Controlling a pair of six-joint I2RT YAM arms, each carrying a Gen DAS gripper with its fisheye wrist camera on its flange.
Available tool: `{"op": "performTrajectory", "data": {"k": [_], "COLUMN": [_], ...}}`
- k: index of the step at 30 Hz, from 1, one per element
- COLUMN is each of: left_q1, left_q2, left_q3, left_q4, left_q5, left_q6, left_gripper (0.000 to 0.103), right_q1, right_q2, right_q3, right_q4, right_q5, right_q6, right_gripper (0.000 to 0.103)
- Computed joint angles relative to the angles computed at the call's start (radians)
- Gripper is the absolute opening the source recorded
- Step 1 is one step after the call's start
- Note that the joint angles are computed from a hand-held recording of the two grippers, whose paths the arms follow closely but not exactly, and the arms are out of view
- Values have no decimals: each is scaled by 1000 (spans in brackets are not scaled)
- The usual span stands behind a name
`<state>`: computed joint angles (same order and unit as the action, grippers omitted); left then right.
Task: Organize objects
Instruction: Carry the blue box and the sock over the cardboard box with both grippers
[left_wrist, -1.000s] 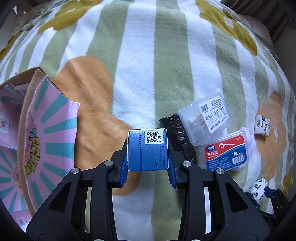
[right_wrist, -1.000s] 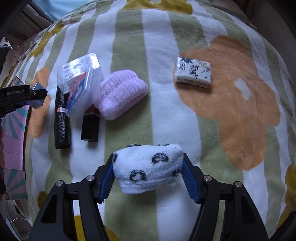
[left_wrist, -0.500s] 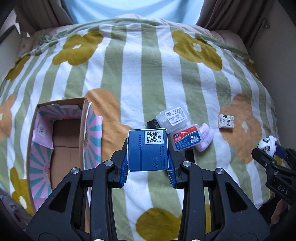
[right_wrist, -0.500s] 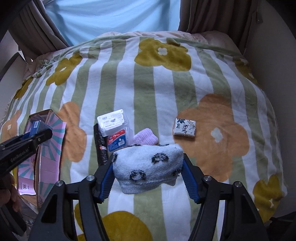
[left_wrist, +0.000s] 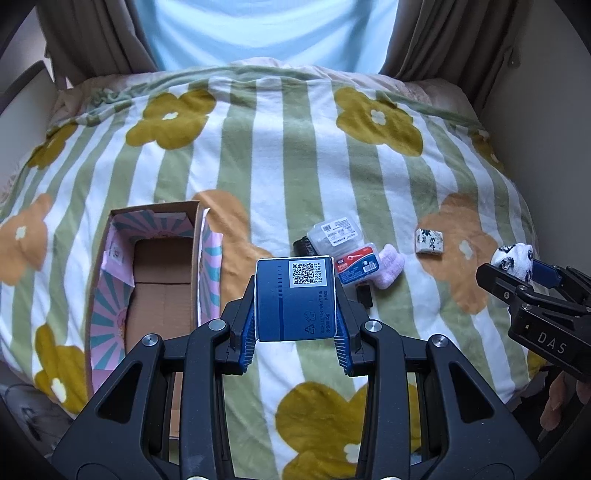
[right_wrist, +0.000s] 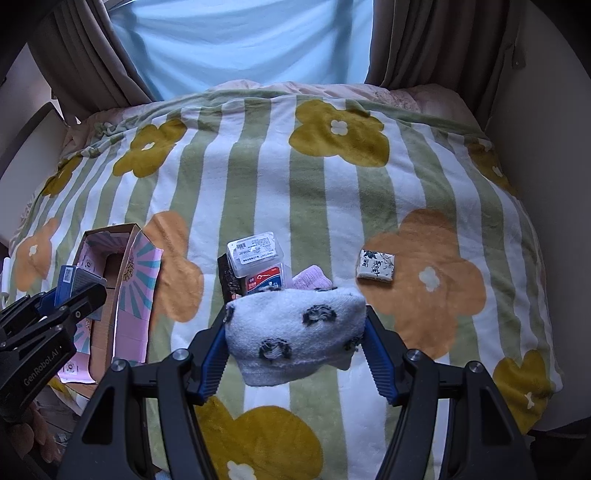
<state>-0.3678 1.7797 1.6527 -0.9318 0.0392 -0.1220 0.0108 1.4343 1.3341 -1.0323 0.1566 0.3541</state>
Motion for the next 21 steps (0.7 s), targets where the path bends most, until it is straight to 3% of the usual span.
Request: {"op": "performTrajectory", "data": {"k": [11,21], "left_q1": [81,309], "left_q2": [-54,-140], "left_q3": [-6,-94], "left_q4": [-28,-37], "left_q5": [-9,-13], "left_q6": [-14,-38], "left_gripper": [31,31], "right_q1": [59,174], "right_q2": [74,331], "right_q3": [120,449], "right_q4": [-19,-48], "right_q5": [-8,-58], "right_q6": [-39,-129], "right_gripper": [62,62]}}
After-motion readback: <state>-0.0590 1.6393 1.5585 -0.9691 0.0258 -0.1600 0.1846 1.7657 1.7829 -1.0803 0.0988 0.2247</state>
